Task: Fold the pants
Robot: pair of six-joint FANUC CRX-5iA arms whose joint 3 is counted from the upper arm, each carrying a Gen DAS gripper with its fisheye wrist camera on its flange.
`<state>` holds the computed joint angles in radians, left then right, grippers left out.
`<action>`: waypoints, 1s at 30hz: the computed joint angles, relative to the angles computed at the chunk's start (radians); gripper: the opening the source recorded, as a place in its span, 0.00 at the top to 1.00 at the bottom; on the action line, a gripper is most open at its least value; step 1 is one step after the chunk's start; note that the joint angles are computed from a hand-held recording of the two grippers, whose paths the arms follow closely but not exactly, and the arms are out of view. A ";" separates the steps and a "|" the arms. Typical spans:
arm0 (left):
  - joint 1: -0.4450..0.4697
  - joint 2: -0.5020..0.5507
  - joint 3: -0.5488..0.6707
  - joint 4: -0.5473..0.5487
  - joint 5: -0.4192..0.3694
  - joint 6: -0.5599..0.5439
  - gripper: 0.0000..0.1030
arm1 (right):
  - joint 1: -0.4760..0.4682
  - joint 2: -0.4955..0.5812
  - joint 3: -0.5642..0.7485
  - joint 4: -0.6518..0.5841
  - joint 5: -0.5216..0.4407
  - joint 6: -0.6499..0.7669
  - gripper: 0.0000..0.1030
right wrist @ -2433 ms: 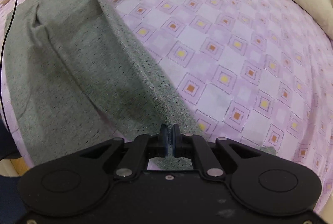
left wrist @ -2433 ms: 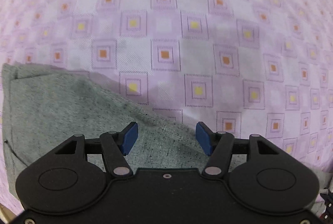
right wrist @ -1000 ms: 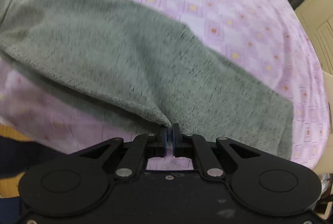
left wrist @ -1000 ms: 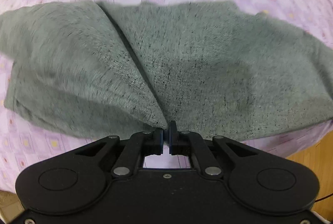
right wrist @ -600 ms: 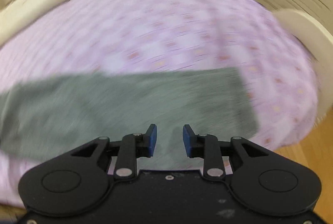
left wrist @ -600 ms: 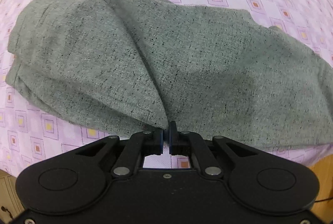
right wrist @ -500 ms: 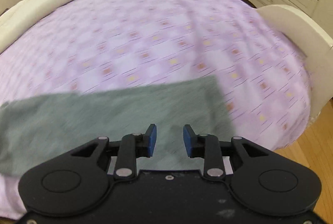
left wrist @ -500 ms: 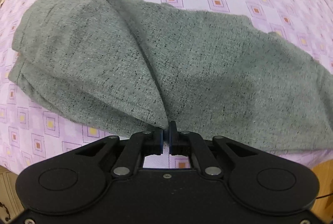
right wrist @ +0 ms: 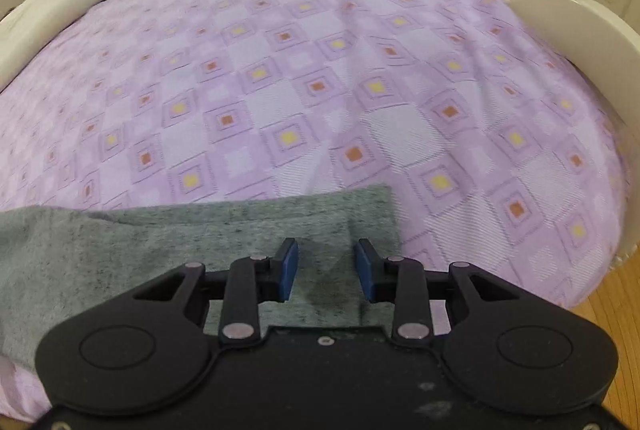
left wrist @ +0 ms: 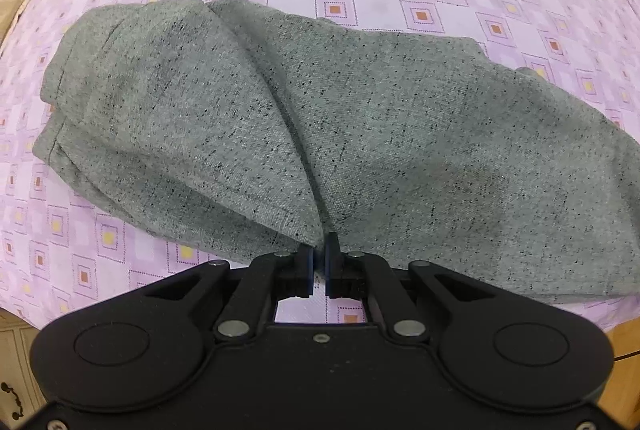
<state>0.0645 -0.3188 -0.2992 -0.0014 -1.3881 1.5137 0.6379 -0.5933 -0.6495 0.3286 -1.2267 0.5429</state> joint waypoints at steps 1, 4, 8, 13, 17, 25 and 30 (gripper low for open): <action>-0.006 0.002 0.002 -0.005 0.000 0.006 0.94 | 0.004 0.002 0.002 -0.004 0.004 0.013 0.84; -0.035 0.005 0.018 -0.015 -0.012 0.052 0.94 | 0.050 -0.006 -0.002 0.042 -0.013 0.026 0.96; -0.048 -0.002 0.012 -0.012 0.003 0.063 0.94 | 0.029 -0.020 -0.023 0.131 0.008 -0.027 0.97; -0.100 0.019 0.019 -0.050 0.002 0.123 0.94 | -0.034 0.038 -0.004 0.084 0.015 0.055 0.97; -0.102 0.024 0.015 -0.058 -0.011 0.155 0.93 | -0.033 0.046 -0.012 0.085 0.003 0.045 0.96; -0.128 0.012 0.067 -0.079 -0.063 0.113 0.77 | 0.046 0.079 0.004 0.159 -0.077 0.010 0.69; -0.079 -0.042 0.095 -0.079 -0.081 -0.009 0.77 | 0.184 0.022 -0.027 0.291 -0.119 -0.098 0.70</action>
